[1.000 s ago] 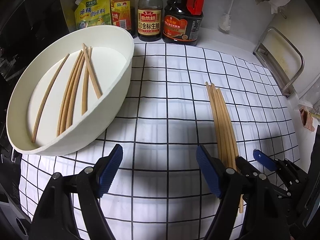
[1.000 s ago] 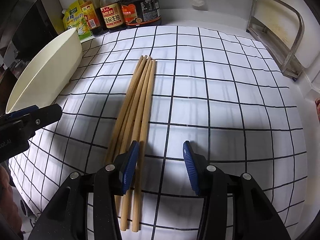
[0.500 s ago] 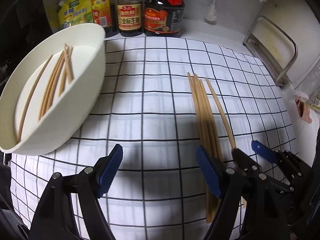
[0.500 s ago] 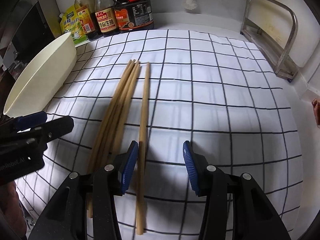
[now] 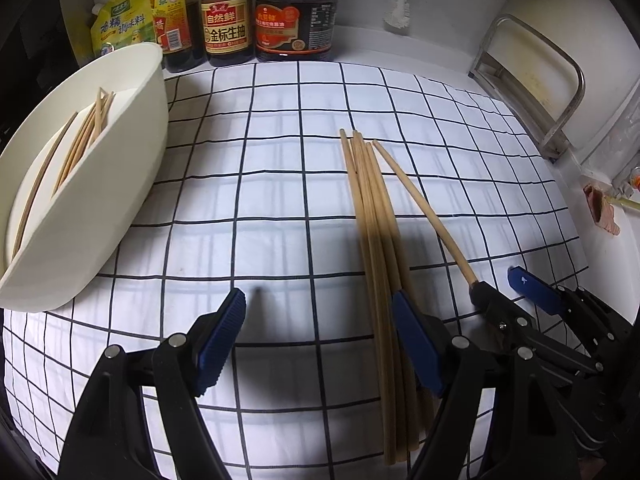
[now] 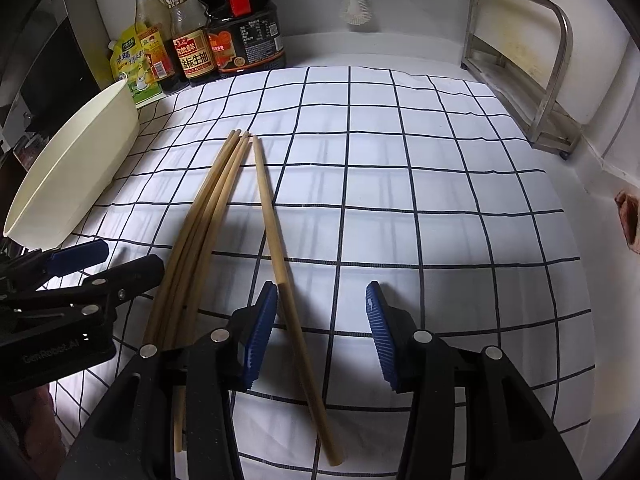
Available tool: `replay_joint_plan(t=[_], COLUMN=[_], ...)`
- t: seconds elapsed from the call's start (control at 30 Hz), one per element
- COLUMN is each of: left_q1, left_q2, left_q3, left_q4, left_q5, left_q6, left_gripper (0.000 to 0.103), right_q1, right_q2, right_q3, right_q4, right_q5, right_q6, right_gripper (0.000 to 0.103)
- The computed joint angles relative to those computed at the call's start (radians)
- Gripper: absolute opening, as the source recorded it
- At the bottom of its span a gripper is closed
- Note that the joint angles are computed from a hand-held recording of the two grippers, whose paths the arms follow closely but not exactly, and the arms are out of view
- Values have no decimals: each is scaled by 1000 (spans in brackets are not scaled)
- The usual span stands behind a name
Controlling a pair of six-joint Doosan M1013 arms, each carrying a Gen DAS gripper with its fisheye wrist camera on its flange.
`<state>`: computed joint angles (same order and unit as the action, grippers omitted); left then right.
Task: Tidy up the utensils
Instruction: 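Pinch one chopstick with the left tool while the right tool pinches another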
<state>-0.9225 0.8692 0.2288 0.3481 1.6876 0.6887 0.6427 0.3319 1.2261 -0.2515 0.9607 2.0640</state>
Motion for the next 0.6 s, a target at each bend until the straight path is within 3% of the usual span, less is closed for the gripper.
replay_joint_plan(t=[0.6], left_q1=[7], left_q2=[-38], left_q3=[88], left_q4=[11], left_q5=[8], left_q6=[-51], left_gripper=[75], right_q1=[0], right_q2=[-6], right_q3=[10], right_q4=[-3], right_q5=[-5], right_q6=[5], right_gripper=[44])
